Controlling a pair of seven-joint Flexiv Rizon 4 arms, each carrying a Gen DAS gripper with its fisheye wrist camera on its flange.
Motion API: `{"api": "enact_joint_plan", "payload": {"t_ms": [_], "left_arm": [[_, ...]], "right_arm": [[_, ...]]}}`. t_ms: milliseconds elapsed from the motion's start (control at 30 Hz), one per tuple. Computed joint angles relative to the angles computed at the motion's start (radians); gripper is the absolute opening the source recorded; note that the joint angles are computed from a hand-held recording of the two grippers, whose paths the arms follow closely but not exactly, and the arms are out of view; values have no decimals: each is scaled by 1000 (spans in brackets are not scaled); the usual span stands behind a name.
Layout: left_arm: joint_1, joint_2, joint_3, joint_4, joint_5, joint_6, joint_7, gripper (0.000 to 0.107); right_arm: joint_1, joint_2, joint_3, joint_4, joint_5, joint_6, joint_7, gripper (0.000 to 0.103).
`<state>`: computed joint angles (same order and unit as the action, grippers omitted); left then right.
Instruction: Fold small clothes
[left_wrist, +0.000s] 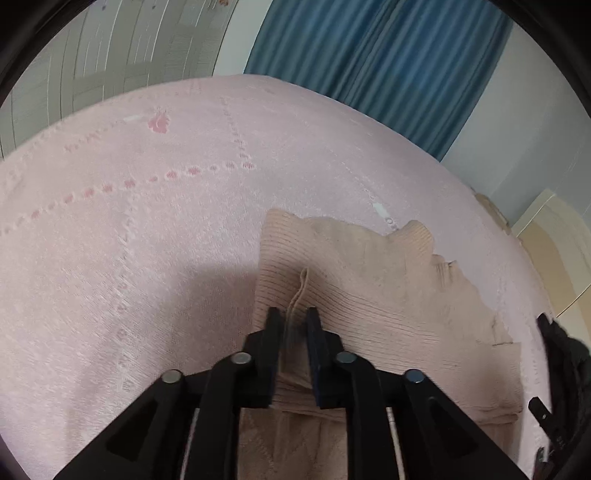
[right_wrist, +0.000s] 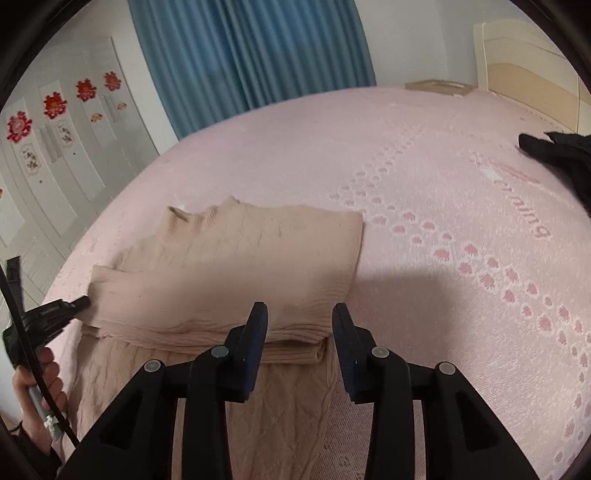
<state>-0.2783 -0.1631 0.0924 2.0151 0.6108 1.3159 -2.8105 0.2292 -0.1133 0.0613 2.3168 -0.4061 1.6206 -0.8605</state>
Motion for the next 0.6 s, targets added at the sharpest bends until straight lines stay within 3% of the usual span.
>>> {"api": "enact_joint_plan", "payload": {"t_ms": [67,133,233,333,533,600], "left_arm": [[-22,10,16,-19,71,-17,-65,32],[-18,13,10,-23,95,-14,-85,49],[-7,2,-16,-32,68,-51,-33,49],[-3,-23,-42,-54,-2,-166,65,51],[9,1,-12,2,-23,-76,34,53],[13,14,-9,19,-21,-62,20,53]], "right_arm": [[52,-3,-84,7,-130,-29,111,36],[62,-14,-98,-11,-212,-120,173,36],[26,-23,-65,-16,-220,-138,175,36],[-9,-18,-36,-12,-199,-124,163,38],[-37,-4,-17,-3,-125,-110,185,45],[-27,13,-55,21,-208,-79,259,45]]}}
